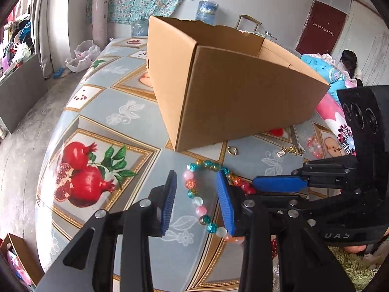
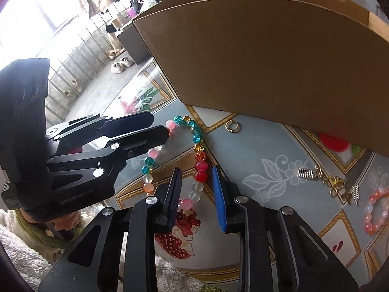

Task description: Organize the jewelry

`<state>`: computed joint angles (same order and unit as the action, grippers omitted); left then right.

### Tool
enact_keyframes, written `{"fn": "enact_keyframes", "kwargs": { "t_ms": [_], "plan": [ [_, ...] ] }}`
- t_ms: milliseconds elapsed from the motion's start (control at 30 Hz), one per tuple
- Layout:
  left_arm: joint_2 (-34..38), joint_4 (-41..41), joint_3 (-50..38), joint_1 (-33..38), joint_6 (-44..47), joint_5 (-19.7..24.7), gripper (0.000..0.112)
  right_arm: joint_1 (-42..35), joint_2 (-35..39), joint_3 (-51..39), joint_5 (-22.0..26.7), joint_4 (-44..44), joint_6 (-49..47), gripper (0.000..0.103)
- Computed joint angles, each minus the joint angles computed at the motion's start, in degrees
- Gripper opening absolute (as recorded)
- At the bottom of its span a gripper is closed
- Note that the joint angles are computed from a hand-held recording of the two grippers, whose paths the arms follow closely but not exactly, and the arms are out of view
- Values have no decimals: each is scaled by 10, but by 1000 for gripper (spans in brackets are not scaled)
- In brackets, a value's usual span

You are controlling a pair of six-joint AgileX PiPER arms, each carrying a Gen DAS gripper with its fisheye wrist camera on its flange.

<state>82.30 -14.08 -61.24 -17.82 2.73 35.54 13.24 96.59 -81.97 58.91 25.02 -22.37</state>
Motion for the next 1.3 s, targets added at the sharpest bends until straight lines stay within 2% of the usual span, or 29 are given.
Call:
{"fn": "enact_keyframes", "kwargs": {
  "t_ms": [33,133,400,500,800,1100,1300],
  "plan": [
    [1,2,-1,-2,-3,1,33,15,0,-2,-10,-21,13,13],
    [5,22,-7,-14,-17,7,33,25,-6,5,-19,-42,20,8],
    [53,185,-51,-76,-136,33,33,-12,-37,43,-24,-37,-6,8],
    [62,221,-58,-90,-153,37,31,-14,-36,45,-29,-37,-6,8],
    [66,222,-67,-97,-137,46,11,-30,-39,48,-28,-24,-22,8],
    [39,233,-41,-103,-150,36,9,-44,-50,68,-48,-1,-49,8],
    [6,269,-49,-124,-187,60,9,-64,-78,93,-58,15,-70,7]
  ]
}}
